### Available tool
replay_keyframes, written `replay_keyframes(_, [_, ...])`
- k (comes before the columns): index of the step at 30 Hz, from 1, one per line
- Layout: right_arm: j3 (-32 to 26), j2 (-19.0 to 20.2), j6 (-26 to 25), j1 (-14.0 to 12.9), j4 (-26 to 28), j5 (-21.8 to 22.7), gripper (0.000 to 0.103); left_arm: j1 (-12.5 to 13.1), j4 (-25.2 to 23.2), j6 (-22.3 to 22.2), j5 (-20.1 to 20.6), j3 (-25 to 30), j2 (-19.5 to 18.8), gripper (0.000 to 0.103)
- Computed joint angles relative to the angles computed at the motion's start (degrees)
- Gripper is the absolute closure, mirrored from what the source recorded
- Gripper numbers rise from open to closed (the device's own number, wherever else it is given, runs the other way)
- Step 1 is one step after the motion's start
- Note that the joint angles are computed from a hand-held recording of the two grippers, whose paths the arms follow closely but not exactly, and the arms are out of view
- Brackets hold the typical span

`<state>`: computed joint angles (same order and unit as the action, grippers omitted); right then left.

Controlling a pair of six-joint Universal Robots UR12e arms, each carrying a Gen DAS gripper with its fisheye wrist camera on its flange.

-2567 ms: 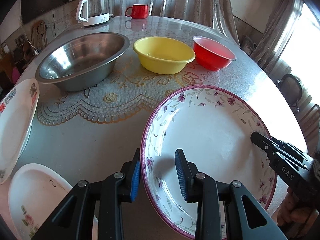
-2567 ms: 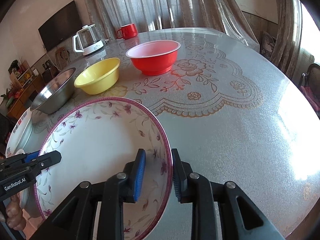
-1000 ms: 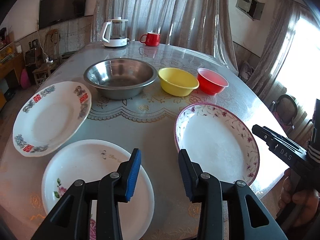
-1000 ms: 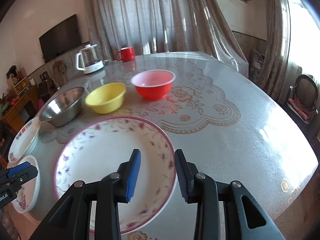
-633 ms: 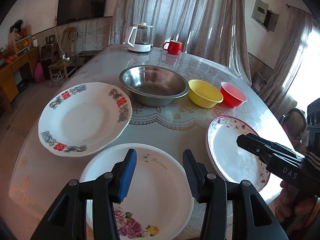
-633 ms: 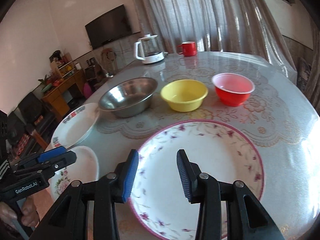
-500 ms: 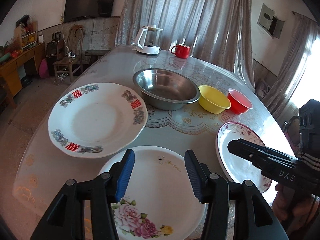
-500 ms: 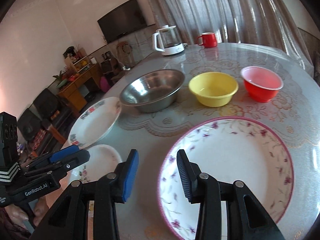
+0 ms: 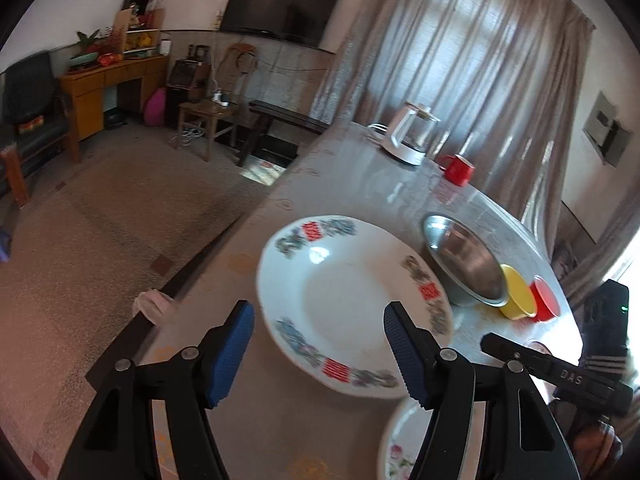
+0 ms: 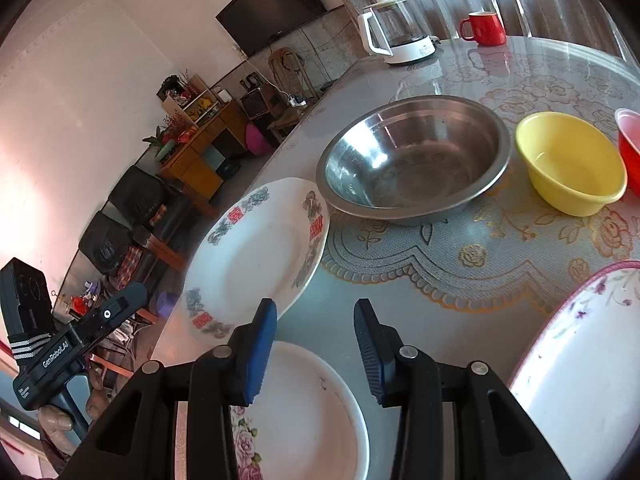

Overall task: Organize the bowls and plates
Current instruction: 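Grasp the red-character dragon plate rim with the left tool while the right tool grips it too, then lift the red-character plate with both tools and carry it toward the purple-flowered plate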

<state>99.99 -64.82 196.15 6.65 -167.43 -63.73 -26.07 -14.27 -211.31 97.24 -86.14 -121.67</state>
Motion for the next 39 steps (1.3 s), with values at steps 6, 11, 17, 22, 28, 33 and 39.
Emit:
replay_keyframes(6, [-3.9,3.1,1.5,0.6,3.2,-0.1,0.063,2.4,-1.7,-1.9,-1.5,1.4,-2.1,0.041])
replay_keyframes(11, [-6.7,5.1,2.5,1.0,5.1,-0.3,0.064,3.6,-1.8,-1.9,-5.7,4.0,-4.5,0.052])
replay_keyframes(17, [-9.1,6.3,0.9,1.5,8.7,-0.3,0.08,3.7,-5.9,2.4,-8.5,8.6,-7.3,0.065])
replay_keyframes(22, [-10.1,6.8,-1.5,2.1,11.0,-0.6,0.084,3.0,-9.7,5.0,-5.5,10.4,-8.0,0.073])
replay_keyframes(28, [-10.2,6.3,-4.6,3.0,11.8,-4.6,0.08,3.0,-7.8,5.9,-5.7,7.8,-6.6,0.075])
replay_keyframes(33, [-10.1,6.0,-5.7,3.1,11.8,-6.1,0.079,3.0,-6.3,6.7,-6.7,6.5,-6.1,0.073])
replay_keyframes(39, [-10.8,6.2,-7.0,3.5,12.9,-7.4,0.078,2.0,-9.6,7.0,-3.8,9.2,-7.5,0.062])
